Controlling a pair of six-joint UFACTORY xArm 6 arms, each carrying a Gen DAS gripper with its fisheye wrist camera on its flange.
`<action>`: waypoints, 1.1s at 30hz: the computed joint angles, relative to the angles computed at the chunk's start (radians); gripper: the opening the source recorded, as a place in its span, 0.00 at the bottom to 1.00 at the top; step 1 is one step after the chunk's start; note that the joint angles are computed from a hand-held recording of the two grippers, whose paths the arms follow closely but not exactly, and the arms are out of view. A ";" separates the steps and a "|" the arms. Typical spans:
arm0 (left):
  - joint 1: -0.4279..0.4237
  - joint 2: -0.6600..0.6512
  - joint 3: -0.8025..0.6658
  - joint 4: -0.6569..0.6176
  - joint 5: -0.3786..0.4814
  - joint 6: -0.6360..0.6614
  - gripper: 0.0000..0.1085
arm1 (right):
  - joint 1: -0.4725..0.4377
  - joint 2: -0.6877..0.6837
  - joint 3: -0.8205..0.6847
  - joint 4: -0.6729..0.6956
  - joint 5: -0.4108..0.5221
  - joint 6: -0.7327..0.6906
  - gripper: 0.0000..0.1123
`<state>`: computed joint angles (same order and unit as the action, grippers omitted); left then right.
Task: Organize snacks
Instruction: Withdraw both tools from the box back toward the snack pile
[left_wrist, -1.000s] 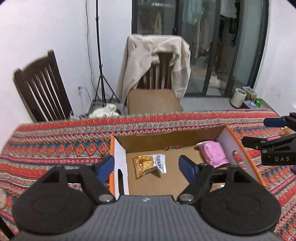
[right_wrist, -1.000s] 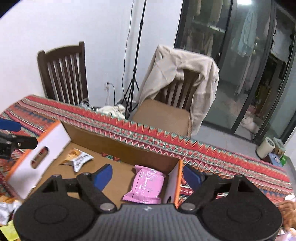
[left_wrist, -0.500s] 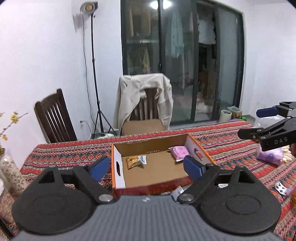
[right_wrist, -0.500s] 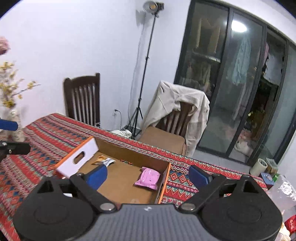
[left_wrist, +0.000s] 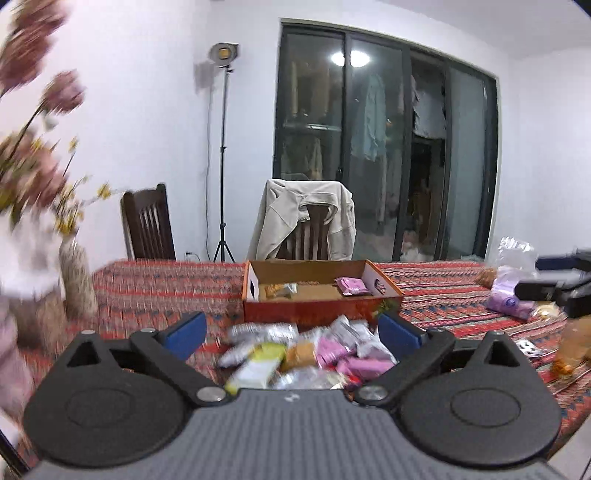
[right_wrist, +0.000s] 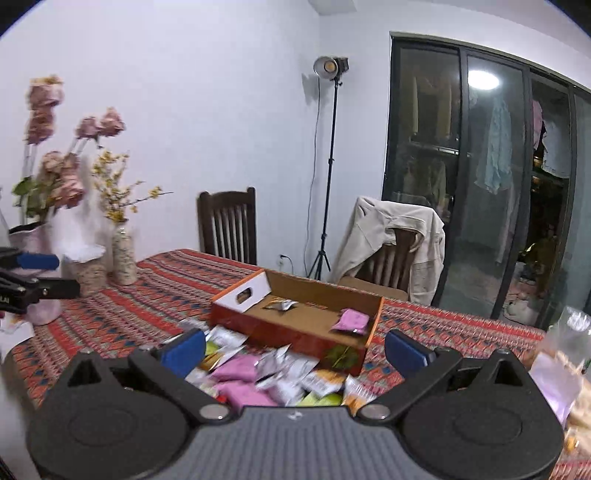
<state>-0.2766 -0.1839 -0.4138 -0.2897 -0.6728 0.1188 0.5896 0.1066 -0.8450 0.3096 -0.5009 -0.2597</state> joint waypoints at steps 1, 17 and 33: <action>-0.002 -0.011 0.038 0.009 -0.026 -0.030 0.95 | 0.022 -0.006 0.040 0.035 -0.045 -0.014 0.92; -0.046 0.101 0.227 -0.104 -0.158 -0.068 0.95 | 0.251 0.250 0.196 0.257 -0.405 0.128 0.92; 0.112 0.291 0.002 0.093 -0.045 -0.133 0.95 | 0.158 0.397 0.019 0.181 -0.353 0.231 0.92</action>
